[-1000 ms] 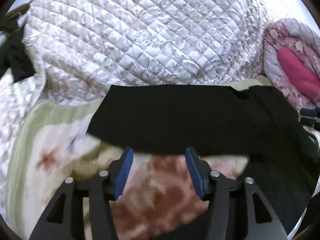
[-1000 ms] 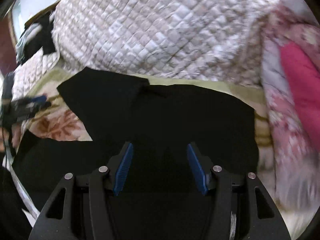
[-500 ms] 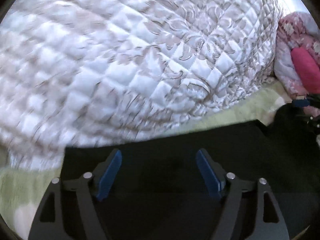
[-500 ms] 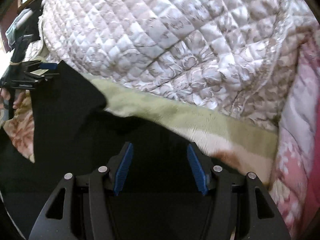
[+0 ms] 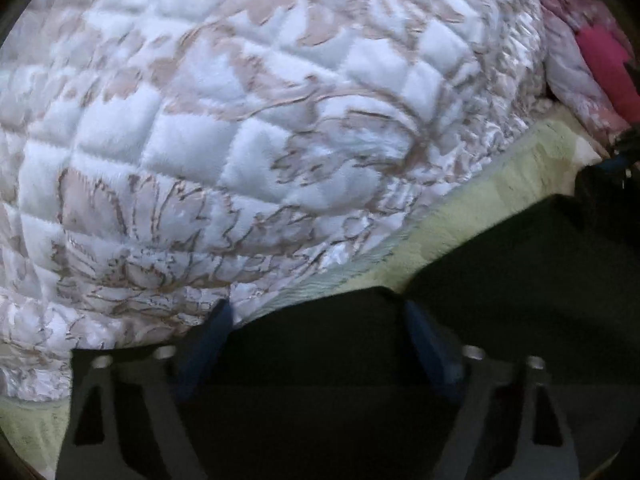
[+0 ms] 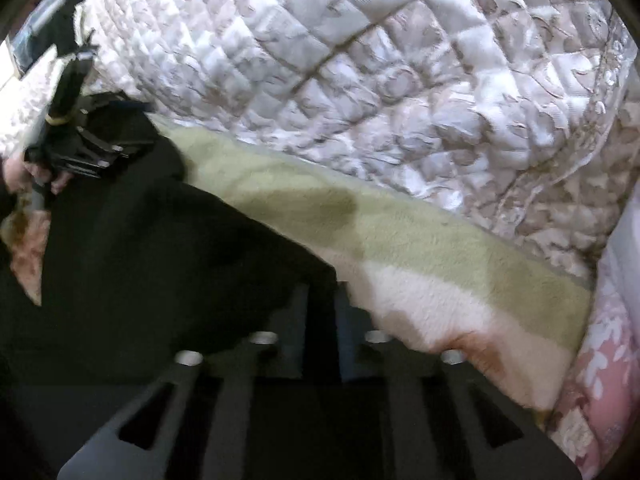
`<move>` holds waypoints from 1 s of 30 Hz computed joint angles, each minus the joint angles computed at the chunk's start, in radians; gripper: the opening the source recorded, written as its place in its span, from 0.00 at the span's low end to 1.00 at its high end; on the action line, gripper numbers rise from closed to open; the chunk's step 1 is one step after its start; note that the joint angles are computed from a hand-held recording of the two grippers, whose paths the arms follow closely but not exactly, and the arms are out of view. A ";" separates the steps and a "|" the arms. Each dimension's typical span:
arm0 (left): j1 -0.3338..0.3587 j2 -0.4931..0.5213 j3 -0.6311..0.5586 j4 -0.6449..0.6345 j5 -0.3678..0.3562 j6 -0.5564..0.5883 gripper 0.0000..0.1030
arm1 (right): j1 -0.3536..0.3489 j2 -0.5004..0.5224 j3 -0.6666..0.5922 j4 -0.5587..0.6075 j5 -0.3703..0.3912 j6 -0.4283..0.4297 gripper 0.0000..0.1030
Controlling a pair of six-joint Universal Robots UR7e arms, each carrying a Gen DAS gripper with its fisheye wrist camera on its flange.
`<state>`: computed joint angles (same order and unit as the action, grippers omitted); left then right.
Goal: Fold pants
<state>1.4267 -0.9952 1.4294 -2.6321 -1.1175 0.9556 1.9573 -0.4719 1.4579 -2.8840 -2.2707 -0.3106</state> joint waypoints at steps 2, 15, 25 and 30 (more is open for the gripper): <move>-0.015 -0.015 0.047 -0.071 0.030 0.029 0.48 | 0.026 0.018 -0.011 -0.016 -0.056 -0.025 0.05; -0.120 -0.419 0.355 -0.085 0.030 -0.120 0.07 | 0.221 -0.104 0.180 -0.203 -0.119 0.073 0.04; -0.084 -0.849 0.662 0.169 -0.060 -0.316 0.07 | 0.393 -0.197 0.528 -0.173 -0.165 0.656 0.04; -0.052 -0.905 0.736 0.271 -0.015 -0.380 0.09 | 0.404 -0.218 0.601 -0.034 -0.118 0.973 0.18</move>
